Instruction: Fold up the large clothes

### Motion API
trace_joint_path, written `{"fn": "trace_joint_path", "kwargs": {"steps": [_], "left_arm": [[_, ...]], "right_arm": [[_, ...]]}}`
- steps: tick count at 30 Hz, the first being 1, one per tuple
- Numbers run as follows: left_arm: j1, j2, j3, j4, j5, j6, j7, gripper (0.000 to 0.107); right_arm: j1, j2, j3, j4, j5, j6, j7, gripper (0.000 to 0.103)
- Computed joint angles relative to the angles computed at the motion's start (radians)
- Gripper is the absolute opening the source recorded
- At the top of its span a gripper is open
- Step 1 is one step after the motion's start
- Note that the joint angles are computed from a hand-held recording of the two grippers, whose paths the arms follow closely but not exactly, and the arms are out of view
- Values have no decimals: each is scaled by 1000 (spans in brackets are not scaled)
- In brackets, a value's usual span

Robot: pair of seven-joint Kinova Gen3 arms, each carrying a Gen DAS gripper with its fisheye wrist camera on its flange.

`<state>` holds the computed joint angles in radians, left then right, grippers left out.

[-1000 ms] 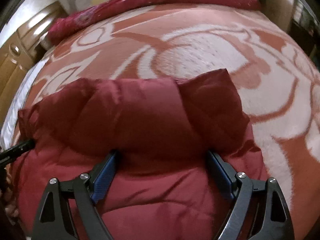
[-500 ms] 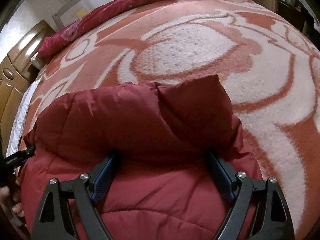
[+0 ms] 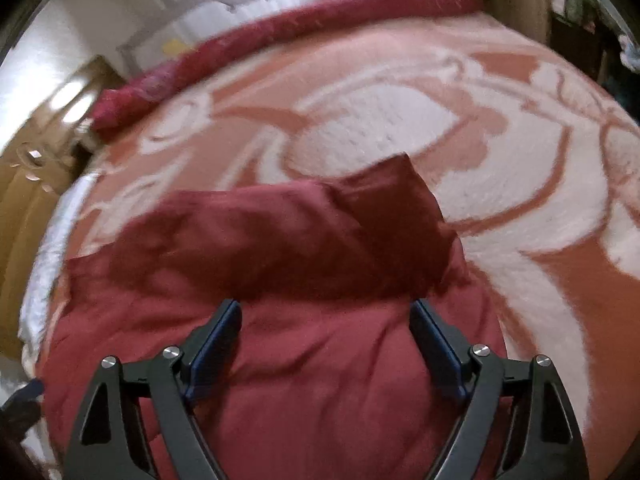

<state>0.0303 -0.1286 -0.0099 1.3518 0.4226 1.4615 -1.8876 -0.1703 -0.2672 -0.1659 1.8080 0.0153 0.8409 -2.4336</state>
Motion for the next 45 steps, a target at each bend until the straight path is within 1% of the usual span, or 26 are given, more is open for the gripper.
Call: {"fn": "trace_joint_path", "kwargs": {"steps": [1,3,4,6,9,10,11,12,13,15,18,22,24,28,29,32,35,38,41,42,45], "left_arm": [[4,-9,5,11,-6,1,-1,82],[9,-15,7,32,-10,-6,-7,82],[13,-24,13,52,-19,-19,-6,82],[21,-30,28,80,-52,-41,0,82],[40,-51,52,125,-97,-90,14,83],[47,-52,58,133,-110,-101,18,83],[53,-55,58,142,-115,-109,17,83],[58,-57,56,151,-117,-117,12,84],[62,-60,54,160,-118,-124,8,85],[68,-65,48,179,-120,-138,-8,85],[74,-66,50,197,-127,-153,-14,86],[84,-71,74,207,-157,-181,20,89],[87,-71,76,189,-165,-170,41,89],[91,-91,60,146,-150,-139,56,88],[93,-94,52,140,-146,-142,55,88],[90,-103,83,132,-193,-155,89,88],[97,-95,89,123,-209,-155,104,88],[102,-73,99,111,-225,-165,118,88],[109,-43,113,107,-239,-167,154,89],[111,-29,117,105,-248,-171,163,89],[119,-14,128,101,-278,-180,189,89]], "right_arm": [[-8,-28,-13,1,3,4,1,87],[-29,-91,-63,-1,15,20,7,88],[-32,-105,-83,-4,22,28,9,88],[-39,-133,-146,-11,41,54,4,88],[-43,-123,-205,-16,63,90,-5,88],[-39,-101,-234,-18,87,117,-17,88],[-39,-84,-244,-9,94,129,-30,88],[-44,-79,-236,11,84,125,-43,89],[-63,-85,-209,36,70,104,-45,89],[-72,-89,-191,61,61,97,-60,89],[-84,-117,-155,110,21,69,-73,89],[-59,-128,-197,130,45,59,-124,90],[-53,-127,-220,122,60,70,-150,90],[-62,-124,-208,125,69,61,-154,91],[-59,-131,-226,123,73,69,-173,91],[-60,-135,-234,104,79,96,-187,91],[-29,-139,-299,24,146,185,-221,89],[-27,-152,-321,-30,203,182,-212,90],[-68,-103,-269,-64,178,132,-139,90],[-85,-72,-246,-72,164,115,-110,89],[-86,6,-231,-79,157,118,-85,90]]}}
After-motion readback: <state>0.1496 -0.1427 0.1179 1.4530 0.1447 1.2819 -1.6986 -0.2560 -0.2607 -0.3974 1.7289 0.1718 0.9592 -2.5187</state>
